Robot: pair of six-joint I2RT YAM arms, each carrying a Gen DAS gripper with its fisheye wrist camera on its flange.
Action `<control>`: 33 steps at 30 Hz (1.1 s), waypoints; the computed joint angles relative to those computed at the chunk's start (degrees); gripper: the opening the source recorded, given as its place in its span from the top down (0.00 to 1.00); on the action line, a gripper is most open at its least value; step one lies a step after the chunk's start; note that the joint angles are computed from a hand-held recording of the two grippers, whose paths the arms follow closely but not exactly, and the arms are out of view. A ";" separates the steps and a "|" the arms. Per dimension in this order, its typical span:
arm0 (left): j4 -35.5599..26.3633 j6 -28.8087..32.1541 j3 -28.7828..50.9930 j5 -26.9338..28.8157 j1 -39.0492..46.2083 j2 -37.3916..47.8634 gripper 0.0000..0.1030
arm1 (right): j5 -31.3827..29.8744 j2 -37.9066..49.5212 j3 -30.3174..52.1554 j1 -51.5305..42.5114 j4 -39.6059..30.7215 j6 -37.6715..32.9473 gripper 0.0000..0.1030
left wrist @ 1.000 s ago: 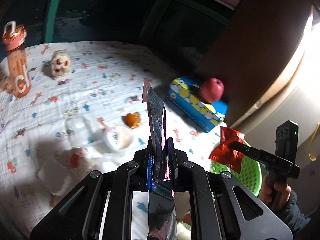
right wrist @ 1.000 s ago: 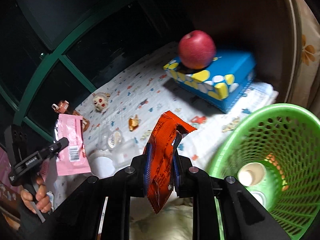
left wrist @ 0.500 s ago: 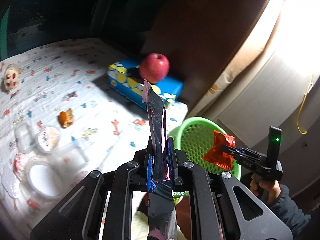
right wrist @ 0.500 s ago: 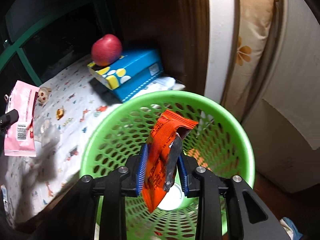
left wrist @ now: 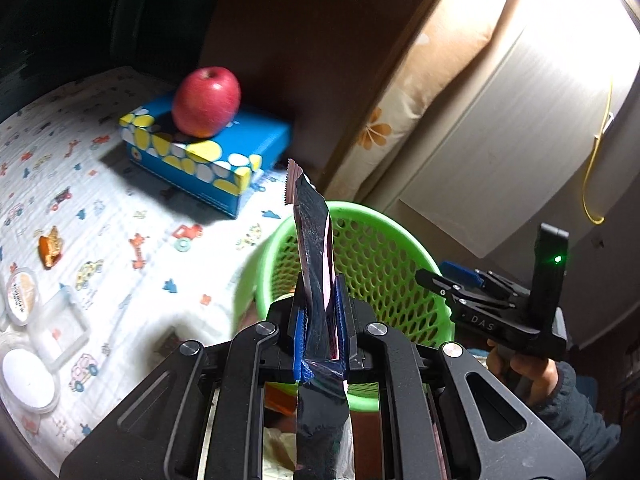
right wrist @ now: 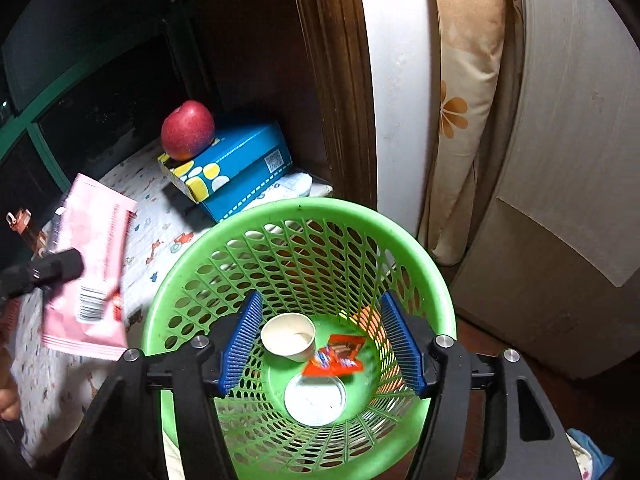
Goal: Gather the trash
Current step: 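Carry the orange packet into the basket and open the right gripper while the left gripper carries the wrapper, then lower the wrapper into the green basket and open the left gripper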
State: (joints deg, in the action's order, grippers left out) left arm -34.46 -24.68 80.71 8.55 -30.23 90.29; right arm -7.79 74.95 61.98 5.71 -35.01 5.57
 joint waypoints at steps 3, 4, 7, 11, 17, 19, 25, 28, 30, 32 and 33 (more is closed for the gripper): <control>-0.88 -0.02 3.33 0.64 -1.40 3.77 0.88 | -0.82 -1.48 -0.39 -0.59 -0.16 -0.29 0.36; -1.06 0.11 4.07 1.05 -1.60 4.77 0.88 | -1.26 -2.02 -0.53 -0.99 -0.20 -0.27 0.34; -1.92 0.38 6.40 1.62 -2.76 7.77 0.88 | -2.43 -3.34 -1.11 -1.80 0.00 0.14 0.33; -2.82 -0.02 8.88 1.62 -4.66 10.94 0.88 | -3.67 -4.38 -1.80 -2.66 0.17 0.47 0.32; -2.44 0.07 9.15 2.46 -5.84 12.33 0.85 | -4.85 -4.98 -2.06 -3.61 -0.09 0.75 0.31; -1.79 0.12 8.39 2.19 -6.16 12.30 0.80 | -4.84 -5.27 -2.15 -3.65 0.03 0.89 0.31; -1.80 -0.07 7.56 1.42 -6.32 12.01 0.67 | -4.45 -5.67 -1.82 -2.69 -0.12 1.53 0.30; -1.57 -0.58 5.61 -0.37 -6.18 10.02 0.67 | -4.20 -5.98 -1.62 -1.50 -0.13 2.07 0.28; -0.88 -1.10 3.72 -2.71 -6.72 8.18 0.58 | -3.95 -6.17 -1.47 -0.65 -0.16 2.24 0.28; -0.14 -1.61 1.65 -3.60 -6.48 6.25 0.53 | -3.61 -6.15 -1.23 0.66 -0.06 2.66 0.27; -0.28 -2.03 0.38 -3.88 -6.47 4.72 0.53 | -3.48 -6.12 -1.10 1.33 0.00 2.97 0.27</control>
State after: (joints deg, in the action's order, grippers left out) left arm -34.74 -26.71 81.09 4.67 -36.70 95.01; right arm -11.27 68.82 60.87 7.04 -35.01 8.54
